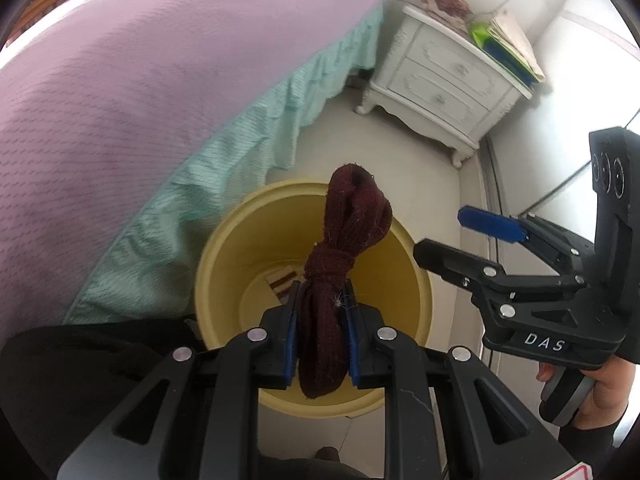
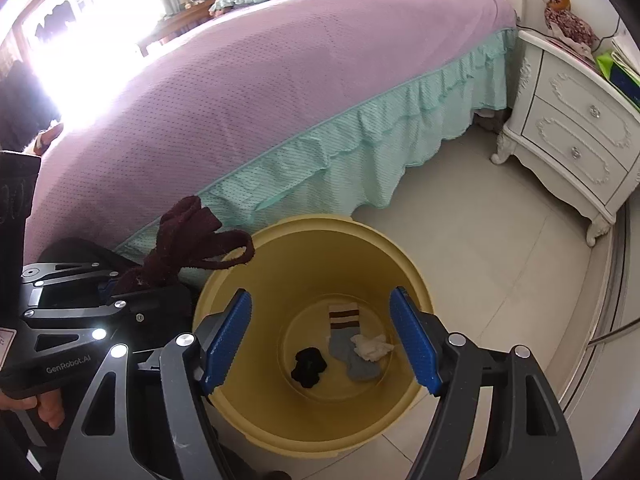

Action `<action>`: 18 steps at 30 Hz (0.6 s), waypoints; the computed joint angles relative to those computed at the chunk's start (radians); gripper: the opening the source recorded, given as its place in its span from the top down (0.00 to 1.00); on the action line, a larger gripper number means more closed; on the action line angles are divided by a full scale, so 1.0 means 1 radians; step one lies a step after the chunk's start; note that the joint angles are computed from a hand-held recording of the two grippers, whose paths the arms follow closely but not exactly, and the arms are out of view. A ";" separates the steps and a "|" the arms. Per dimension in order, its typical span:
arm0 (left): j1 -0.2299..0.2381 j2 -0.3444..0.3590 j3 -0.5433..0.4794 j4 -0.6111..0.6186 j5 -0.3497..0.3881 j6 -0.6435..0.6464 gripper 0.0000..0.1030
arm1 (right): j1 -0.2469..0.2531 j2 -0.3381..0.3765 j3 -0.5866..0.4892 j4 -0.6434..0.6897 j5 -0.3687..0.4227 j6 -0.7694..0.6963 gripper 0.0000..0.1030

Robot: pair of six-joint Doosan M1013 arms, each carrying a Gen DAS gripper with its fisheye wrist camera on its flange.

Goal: Collect trash
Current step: 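Carry the tissue and dark red plush over the bucket and release both, then move both open tools back over the bed toward the orange socks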

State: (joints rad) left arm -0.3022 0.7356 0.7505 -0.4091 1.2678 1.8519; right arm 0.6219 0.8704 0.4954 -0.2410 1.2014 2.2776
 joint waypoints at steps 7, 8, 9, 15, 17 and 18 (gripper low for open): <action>-0.002 -0.006 0.019 -0.031 -0.051 0.033 0.31 | 0.002 -0.021 0.027 -0.049 0.019 0.039 0.32; 0.000 -0.006 0.017 -0.031 -0.050 0.026 0.31 | 0.002 -0.019 0.025 -0.047 0.020 0.037 0.32; 0.002 -0.006 0.016 -0.031 -0.050 0.019 0.31 | 0.002 -0.016 0.019 -0.043 0.022 0.033 0.32; 0.025 -0.056 0.074 -0.031 -0.133 0.000 0.28 | 0.004 0.029 -0.067 0.012 0.023 -0.038 0.32; 0.030 -0.081 0.104 -0.012 -0.185 -0.001 0.23 | 0.006 0.050 -0.110 0.026 0.026 -0.060 0.32; 0.034 -0.090 0.113 -0.009 -0.203 -0.003 0.21 | 0.008 0.063 -0.138 0.034 0.030 -0.072 0.32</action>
State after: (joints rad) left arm -0.2685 0.6453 0.8639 -0.4176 1.0645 1.8491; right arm 0.6296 0.9335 0.3572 -0.2074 1.2310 2.2058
